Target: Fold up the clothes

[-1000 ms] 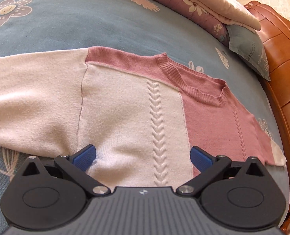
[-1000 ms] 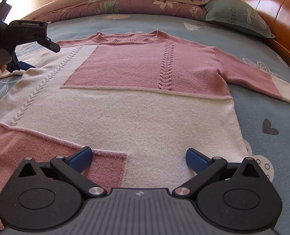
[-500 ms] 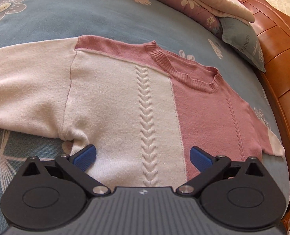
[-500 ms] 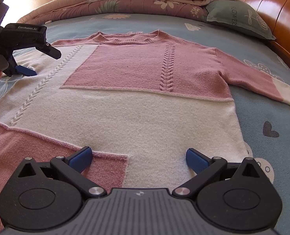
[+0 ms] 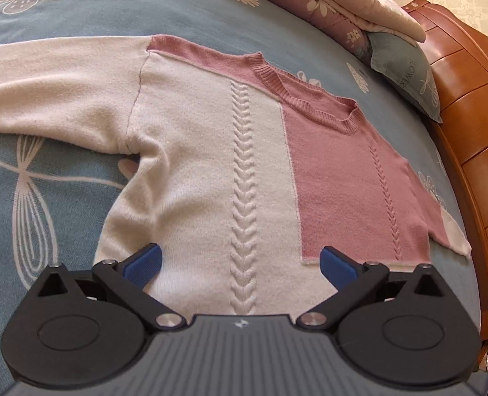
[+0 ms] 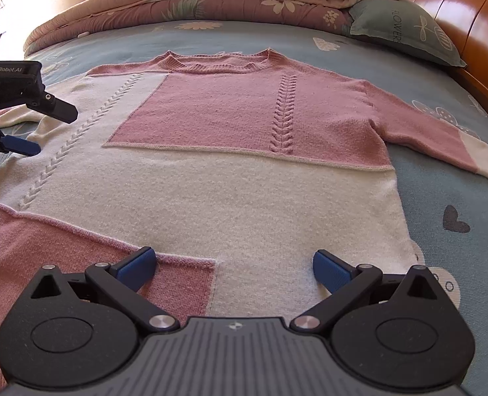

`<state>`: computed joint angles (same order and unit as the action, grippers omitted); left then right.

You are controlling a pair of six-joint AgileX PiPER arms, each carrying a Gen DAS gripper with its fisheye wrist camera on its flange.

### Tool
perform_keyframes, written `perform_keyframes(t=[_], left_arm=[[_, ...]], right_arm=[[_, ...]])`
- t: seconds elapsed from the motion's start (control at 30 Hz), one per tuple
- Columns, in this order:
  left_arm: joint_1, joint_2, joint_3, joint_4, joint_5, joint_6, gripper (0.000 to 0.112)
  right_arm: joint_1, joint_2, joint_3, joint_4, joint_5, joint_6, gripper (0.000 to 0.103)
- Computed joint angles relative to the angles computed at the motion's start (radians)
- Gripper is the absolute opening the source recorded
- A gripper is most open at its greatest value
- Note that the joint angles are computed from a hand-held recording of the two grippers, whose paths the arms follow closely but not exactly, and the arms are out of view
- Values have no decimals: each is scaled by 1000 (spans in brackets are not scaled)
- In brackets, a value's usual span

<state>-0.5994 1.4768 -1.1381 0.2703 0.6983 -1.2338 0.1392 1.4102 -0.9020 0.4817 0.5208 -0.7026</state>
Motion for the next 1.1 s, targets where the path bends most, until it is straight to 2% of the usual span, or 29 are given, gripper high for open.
perform_keyframes(t=[0.1, 0.17, 0.23, 0.4, 0.5, 0.57, 0.67, 0.8, 0.9, 0.97, 1.1], left_arm=[[-1, -72, 8, 6, 70, -14, 101], [19, -151, 54, 116, 72, -112, 101], [90, -216, 111, 151, 55, -179, 101], [301, -309, 284, 103, -61, -223, 101], [405, -364, 411, 54, -209, -236, 101], [441, -383, 436, 28, -262, -223, 101], [499, -349, 394, -81, -301, -63, 101], [550, -226, 273, -240, -358, 191, 101], [575, -100, 161, -383, -348, 407, 101], [566, -39, 115, -348, -310, 391, 101], [479, -93, 203, -203, -314, 274, 101]], right_arm=[[3, -6, 3, -7, 0, 3, 103], [6, -12, 9, -10, -3, 2, 103], [8, -12, 11, -10, -7, 0, 103], [7, -6, 8, -5, -8, -2, 103], [11, -5, 11, -5, -16, -3, 103], [10, -2, 10, 0, -18, -7, 103], [11, 0, 14, 8, -27, -16, 103], [15, 2, 22, 24, -46, -30, 103], [18, 4, 27, 39, -61, -44, 103], [18, 5, 28, 45, -63, -50, 103], [15, 3, 30, 49, -62, -58, 103]])
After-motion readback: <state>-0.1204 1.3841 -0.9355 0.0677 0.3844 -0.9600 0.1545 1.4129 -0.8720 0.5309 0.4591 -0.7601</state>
